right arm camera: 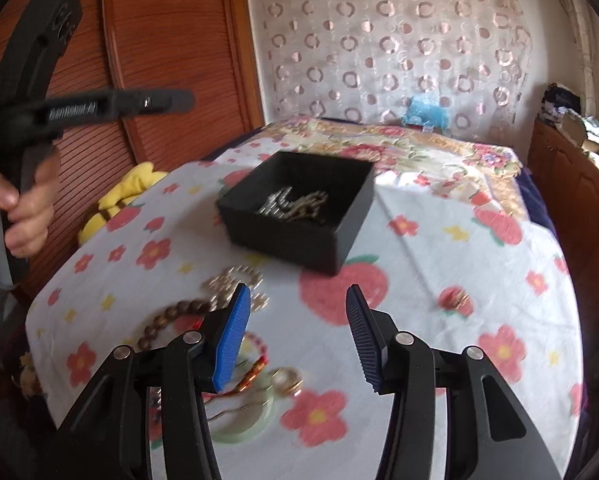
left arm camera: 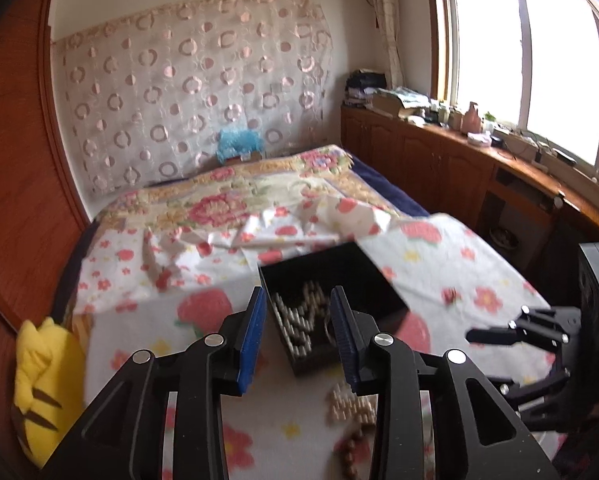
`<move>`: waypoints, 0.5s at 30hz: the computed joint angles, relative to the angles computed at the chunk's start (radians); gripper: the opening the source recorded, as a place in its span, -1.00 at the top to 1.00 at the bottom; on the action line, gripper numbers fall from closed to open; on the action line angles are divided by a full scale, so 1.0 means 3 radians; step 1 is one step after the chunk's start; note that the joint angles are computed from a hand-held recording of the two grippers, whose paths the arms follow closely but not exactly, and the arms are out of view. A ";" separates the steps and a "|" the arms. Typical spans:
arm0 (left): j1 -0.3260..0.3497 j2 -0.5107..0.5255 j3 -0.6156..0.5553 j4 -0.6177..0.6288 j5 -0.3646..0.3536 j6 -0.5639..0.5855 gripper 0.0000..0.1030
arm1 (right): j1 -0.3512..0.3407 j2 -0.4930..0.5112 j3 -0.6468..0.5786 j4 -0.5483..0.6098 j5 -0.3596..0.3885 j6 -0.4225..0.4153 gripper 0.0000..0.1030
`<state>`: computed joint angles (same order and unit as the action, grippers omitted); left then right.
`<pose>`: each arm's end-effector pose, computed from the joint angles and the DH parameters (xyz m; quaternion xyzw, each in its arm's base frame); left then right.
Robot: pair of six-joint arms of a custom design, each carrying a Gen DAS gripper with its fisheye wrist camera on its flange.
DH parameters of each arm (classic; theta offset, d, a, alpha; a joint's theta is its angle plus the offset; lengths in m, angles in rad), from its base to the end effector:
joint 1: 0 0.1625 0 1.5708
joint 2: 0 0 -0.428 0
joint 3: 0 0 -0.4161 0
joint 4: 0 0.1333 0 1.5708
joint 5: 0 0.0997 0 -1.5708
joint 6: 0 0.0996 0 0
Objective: Organize jewelry
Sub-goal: 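Lower the pearls into the black box and open the left tool, then close the right tool on the red cord of the brown bead bracelet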
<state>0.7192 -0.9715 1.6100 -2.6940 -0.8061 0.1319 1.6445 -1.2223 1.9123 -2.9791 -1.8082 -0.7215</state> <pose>-0.3913 -0.6115 0.2508 0.3463 0.8362 -0.3359 0.2606 0.1542 -0.5961 0.2926 0.3216 -0.8732 0.2956 0.2162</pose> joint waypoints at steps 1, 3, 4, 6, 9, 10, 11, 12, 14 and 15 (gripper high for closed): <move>0.0003 -0.0042 0.0081 -0.0001 -0.0016 -0.0036 0.35 | 0.0001 0.0006 0.0016 0.0017 -0.0015 0.0000 -0.01; 0.0005 -0.0114 0.0228 -0.0018 -0.0032 -0.0090 0.31 | -0.0008 0.0007 0.0042 0.0067 -0.0011 0.0016 -0.01; 0.0011 -0.0166 0.0332 -0.0021 -0.0061 -0.0146 0.29 | -0.0014 0.0008 0.0047 0.0109 -0.0007 0.0030 0.01; 0.0028 -0.0236 0.0471 -0.0002 -0.0097 -0.0242 0.29 | -0.0019 0.0014 0.0054 0.0162 -0.0015 0.0046 0.08; 0.0044 -0.0298 0.0634 0.0029 -0.0111 -0.0379 0.29 | -0.0036 0.0023 0.0035 0.0291 -0.0015 0.0101 0.17; 0.0047 -0.0313 0.0673 0.0036 -0.0113 -0.0408 0.29 | -0.0040 0.0029 0.0028 0.0327 -0.0020 0.0121 0.18; 0.0057 -0.0331 0.0715 0.0040 -0.0127 -0.0446 0.29 | -0.0040 0.0034 0.0025 0.0345 -0.0028 0.0137 0.20; 0.0070 -0.0346 0.0746 0.0056 -0.0156 -0.0485 0.29 | -0.0045 0.0036 0.0014 0.0390 -0.0024 0.0163 0.26; 0.0083 -0.0362 0.0785 0.0100 -0.0183 -0.0550 0.29 | -0.0052 0.0039 0.0000 0.0450 -0.0021 0.0196 0.38; 0.0089 -0.0367 0.0799 0.0121 -0.0195 -0.0568 0.29 | -0.0053 0.0042 -0.0010 0.0484 -0.0020 0.0209 0.50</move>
